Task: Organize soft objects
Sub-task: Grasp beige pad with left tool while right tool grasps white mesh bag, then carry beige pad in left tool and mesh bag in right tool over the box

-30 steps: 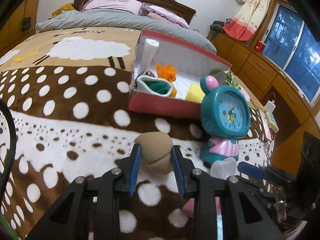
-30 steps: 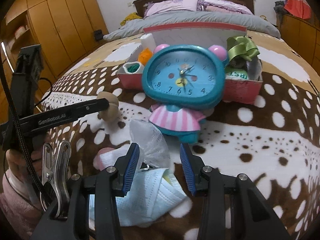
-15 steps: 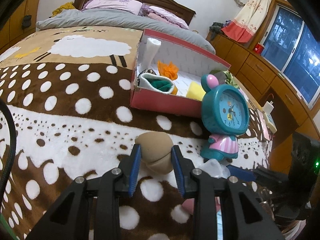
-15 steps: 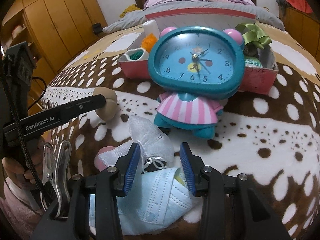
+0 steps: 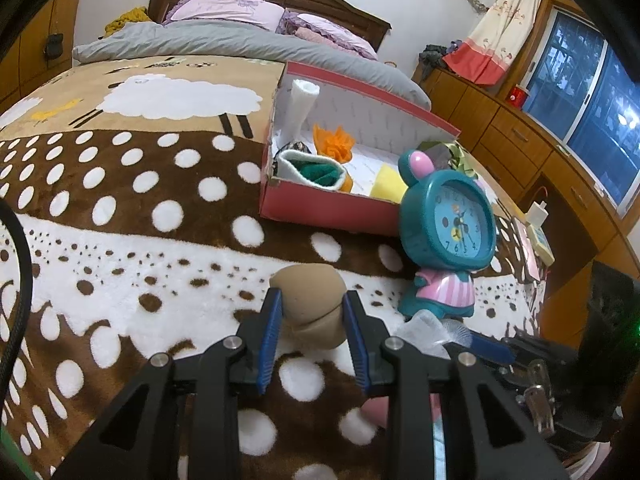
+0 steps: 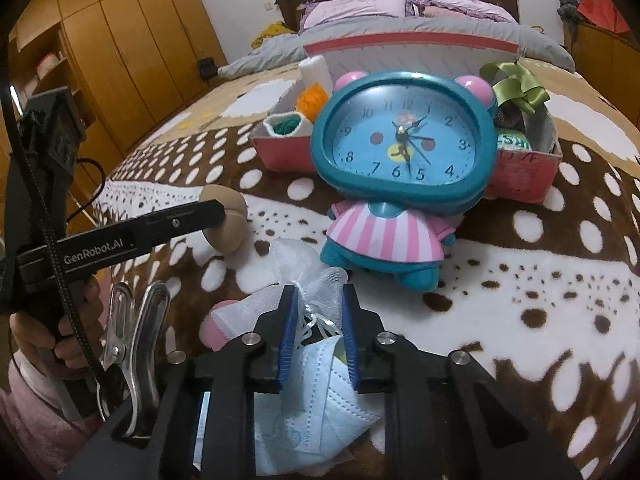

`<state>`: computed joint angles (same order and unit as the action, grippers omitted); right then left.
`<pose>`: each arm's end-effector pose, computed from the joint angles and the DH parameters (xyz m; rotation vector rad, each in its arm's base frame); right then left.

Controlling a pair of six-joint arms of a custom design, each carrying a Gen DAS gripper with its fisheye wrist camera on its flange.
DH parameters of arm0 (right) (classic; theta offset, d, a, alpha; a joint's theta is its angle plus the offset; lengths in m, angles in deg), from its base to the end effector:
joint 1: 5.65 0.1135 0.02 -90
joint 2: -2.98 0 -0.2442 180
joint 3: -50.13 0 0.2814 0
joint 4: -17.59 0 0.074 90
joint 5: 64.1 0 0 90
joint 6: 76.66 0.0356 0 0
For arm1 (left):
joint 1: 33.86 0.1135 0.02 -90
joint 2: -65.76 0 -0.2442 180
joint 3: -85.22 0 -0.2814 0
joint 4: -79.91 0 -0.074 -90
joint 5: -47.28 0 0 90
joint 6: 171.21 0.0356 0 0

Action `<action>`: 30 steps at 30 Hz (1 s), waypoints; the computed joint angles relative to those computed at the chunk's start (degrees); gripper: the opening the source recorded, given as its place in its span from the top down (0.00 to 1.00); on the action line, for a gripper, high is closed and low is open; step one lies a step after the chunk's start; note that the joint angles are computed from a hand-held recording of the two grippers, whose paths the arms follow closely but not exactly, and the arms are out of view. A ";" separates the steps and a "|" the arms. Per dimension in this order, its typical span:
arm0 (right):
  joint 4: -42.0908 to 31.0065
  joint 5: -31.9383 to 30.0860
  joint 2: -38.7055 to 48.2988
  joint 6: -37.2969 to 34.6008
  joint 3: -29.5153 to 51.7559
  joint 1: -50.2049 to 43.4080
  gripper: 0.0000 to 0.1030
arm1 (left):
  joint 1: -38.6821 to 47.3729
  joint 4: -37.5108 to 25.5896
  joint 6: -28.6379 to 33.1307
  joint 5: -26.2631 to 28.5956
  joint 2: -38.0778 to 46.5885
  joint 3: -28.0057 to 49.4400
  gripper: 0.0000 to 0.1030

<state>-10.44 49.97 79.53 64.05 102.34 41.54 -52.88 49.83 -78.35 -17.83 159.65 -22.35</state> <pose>0.2041 0.1989 0.1507 0.2470 2.3846 0.2796 0.3398 -0.1330 0.1710 0.6528 2.3793 -0.6581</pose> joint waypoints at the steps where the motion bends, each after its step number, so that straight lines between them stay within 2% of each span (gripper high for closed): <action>1: -0.12 0.20 -0.51 0.08 -0.15 0.15 0.80 | -0.21 -0.13 -0.17 -0.20 -0.32 -0.03 0.68; 15: -0.98 8.30 -10.47 1.11 -3.88 3.93 0.81 | -2.08 -1.03 -0.16 -1.66 -5.02 -1.62 0.68; 30: -9.36 12.50 -21.42 2.24 -7.94 2.46 0.81 | -1.89 -1.49 -0.18 -2.23 -5.27 0.08 0.68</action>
<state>-19.80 62.47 58.11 66.29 94.39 44.00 -54.78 48.35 -78.53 -20.06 154.38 -22.27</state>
